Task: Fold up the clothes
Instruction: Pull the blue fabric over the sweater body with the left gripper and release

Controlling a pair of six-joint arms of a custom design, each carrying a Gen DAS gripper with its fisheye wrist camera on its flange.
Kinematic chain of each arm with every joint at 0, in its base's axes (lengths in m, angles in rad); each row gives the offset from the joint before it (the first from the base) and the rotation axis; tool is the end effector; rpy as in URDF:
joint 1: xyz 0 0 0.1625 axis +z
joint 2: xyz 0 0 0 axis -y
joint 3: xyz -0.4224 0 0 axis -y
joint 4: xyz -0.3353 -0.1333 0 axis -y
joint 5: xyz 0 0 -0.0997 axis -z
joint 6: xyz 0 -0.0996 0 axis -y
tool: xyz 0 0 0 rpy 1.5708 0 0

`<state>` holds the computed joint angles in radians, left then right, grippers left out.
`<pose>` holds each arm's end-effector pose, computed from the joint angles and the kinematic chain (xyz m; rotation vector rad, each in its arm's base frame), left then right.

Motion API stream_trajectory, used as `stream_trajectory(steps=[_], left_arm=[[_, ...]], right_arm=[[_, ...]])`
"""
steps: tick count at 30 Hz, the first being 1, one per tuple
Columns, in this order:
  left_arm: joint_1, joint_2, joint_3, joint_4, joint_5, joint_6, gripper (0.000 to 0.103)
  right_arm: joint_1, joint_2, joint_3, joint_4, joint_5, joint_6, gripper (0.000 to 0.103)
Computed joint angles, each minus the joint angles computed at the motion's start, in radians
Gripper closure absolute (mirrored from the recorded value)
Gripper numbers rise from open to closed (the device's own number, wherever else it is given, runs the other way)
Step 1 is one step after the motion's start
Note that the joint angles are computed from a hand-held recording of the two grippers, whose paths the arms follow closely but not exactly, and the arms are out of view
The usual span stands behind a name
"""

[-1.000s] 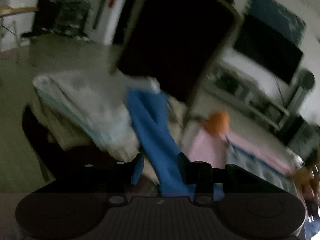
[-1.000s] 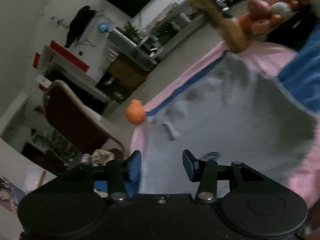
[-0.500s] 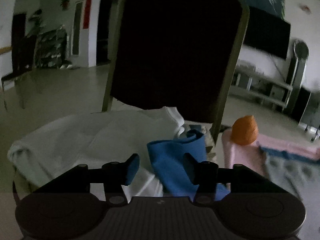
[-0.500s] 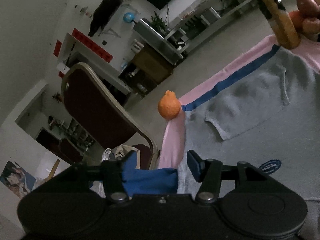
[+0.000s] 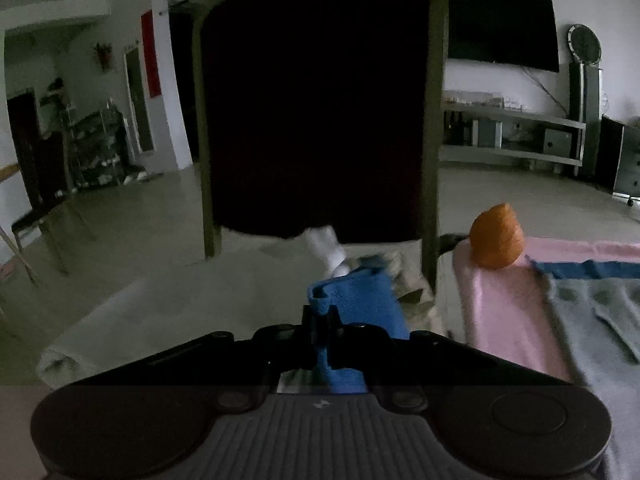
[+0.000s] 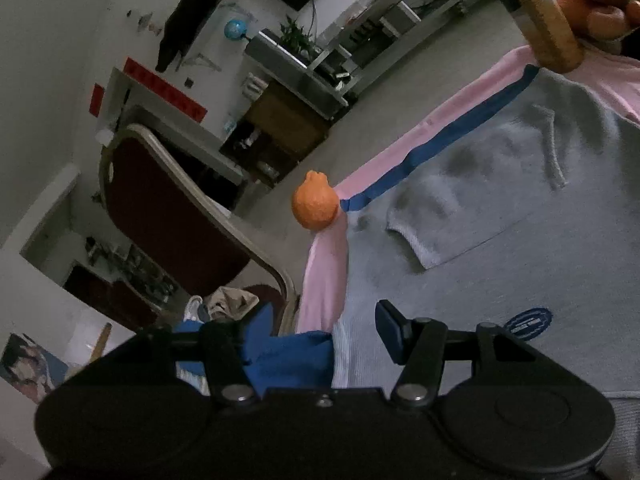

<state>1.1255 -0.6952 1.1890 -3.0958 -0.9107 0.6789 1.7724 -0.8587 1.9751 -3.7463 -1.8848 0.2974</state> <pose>-0.1426 -0.7501 0.3193 0.7920 2.0398 -1.1233 0.2115 -0.5228 0.2215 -0.3743 -2.6502 1.6158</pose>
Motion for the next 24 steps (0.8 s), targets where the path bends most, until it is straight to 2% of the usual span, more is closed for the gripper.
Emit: stream_trajectory(steps=[4, 8, 11, 14, 16, 17, 18, 20, 21, 24], left_arm=[[-0.087, -0.052, 0.105, -0.038, 0.038, -0.031, 0.099], [-0.184, -0.092, 0.200, -0.040, 0.021, -0.119, 0.099], [-0.260, -0.090, 0.248, -0.046, 0.004, -0.167, 0.099], [-0.331, -0.062, 0.272, -0.030, -0.010, -0.215, 0.099], [-0.367, -0.029, 0.268, 0.005, -0.035, -0.253, 0.099], [-0.383, -0.010, 0.263, 0.022, -0.050, -0.271, 0.099], [-0.396, 0.011, 0.257, 0.037, -0.066, -0.290, 0.099], [-0.416, 0.055, 0.241, 0.067, -0.103, -0.329, 0.099], [-0.425, 0.080, 0.235, 0.076, -0.113, -0.346, 0.099], [-0.440, 0.162, 0.213, 0.103, -0.130, -0.399, 0.099]], right_arm=[[-0.015, -0.052, 0.057, -0.042, -0.004, -0.003, 0.048], [-0.050, -0.132, 0.098, -0.045, -0.011, -0.035, 0.048], [-0.102, -0.201, 0.130, -0.043, 0.011, -0.079, 0.047], [-0.178, -0.260, 0.202, -0.115, 0.053, -0.099, 0.046], [-0.249, -0.275, 0.278, -0.213, 0.106, -0.060, 0.046], [-0.285, -0.288, 0.313, -0.240, 0.121, -0.015, 0.046], [-0.312, -0.311, 0.339, -0.235, 0.124, 0.050, 0.047], [-0.362, -0.357, 0.378, -0.243, 0.175, 0.119, 0.047], [-0.377, -0.366, 0.396, -0.282, 0.197, 0.114, 0.047], [-0.379, -0.379, 0.420, -0.351, 0.164, 0.088, 0.047]])
